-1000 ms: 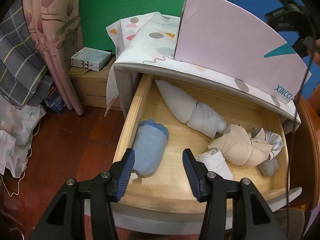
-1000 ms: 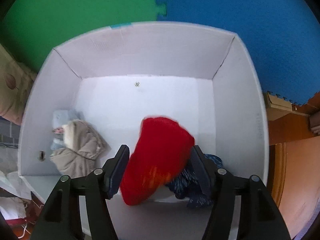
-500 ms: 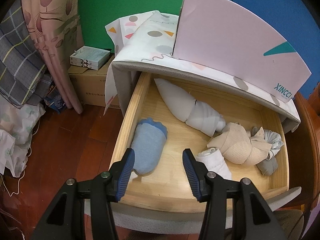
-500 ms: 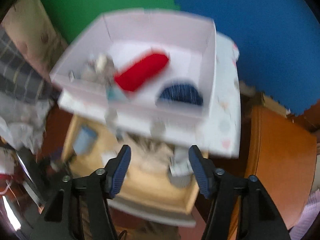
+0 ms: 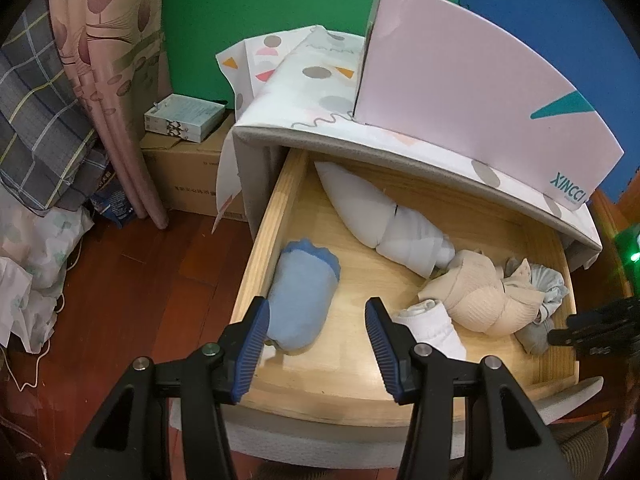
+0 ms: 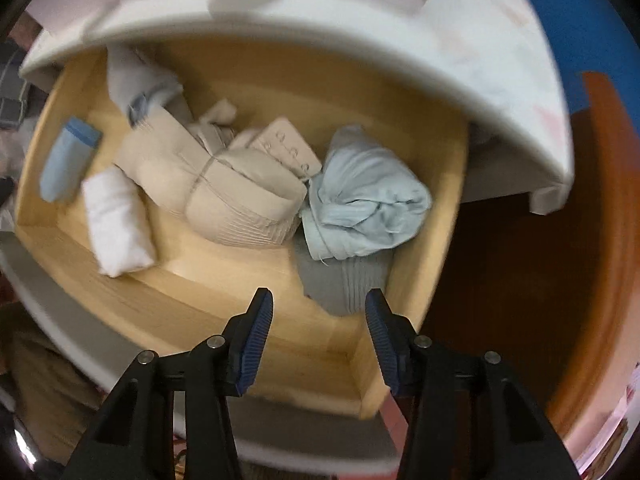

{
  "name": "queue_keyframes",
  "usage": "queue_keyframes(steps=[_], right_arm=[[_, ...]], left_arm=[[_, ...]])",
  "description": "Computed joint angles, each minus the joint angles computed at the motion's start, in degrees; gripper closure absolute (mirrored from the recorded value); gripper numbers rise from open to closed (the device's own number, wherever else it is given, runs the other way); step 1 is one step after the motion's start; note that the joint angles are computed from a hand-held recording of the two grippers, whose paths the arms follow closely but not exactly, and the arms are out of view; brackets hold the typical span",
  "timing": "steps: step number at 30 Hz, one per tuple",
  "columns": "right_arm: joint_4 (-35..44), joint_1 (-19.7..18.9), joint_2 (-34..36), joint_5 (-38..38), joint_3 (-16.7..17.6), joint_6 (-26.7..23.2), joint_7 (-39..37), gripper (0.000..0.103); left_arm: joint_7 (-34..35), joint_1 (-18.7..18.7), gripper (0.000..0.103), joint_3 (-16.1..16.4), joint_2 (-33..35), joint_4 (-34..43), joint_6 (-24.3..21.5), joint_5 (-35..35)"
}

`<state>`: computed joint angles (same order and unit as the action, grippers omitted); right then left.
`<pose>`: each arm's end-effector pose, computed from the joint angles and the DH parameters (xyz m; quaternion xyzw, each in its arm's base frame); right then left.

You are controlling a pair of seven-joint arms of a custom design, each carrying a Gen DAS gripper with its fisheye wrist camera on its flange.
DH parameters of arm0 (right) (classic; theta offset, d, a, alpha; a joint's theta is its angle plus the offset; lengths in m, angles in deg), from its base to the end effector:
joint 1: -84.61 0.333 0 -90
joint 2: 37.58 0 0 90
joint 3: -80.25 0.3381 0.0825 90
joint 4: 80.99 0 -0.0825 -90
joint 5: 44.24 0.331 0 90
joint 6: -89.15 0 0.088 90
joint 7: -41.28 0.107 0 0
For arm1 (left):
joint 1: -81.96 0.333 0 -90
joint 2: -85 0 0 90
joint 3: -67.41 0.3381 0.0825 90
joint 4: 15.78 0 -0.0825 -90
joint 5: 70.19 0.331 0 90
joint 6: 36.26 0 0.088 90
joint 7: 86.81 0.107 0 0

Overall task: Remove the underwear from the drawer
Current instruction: 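Move the empty right gripper back over the drawer, then lower the right gripper onto the grey knit garment in the drawer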

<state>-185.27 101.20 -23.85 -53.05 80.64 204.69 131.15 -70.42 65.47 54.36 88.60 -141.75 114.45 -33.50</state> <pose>0.5526 0.1590 0.4492 0.8224 -0.5644 0.0416 0.0576 0.4537 -0.2717 0.4473 -0.7667 0.5855 -0.1977 0.1738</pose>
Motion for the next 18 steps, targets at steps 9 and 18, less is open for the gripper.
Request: queue_keyframes(steps=[9,18], right_arm=[[-3.6,2.5,2.1,-9.7,-0.8,5.6,1.8,0.058],[-3.4,1.7,3.3,-6.7,-0.8,4.7,1.7,0.055]], left_arm=[[0.3,-0.1,0.052,0.0,0.5,0.5,0.3,-0.6],[0.3,-0.2,0.052,0.1,0.5,0.4,0.8,-1.1]])
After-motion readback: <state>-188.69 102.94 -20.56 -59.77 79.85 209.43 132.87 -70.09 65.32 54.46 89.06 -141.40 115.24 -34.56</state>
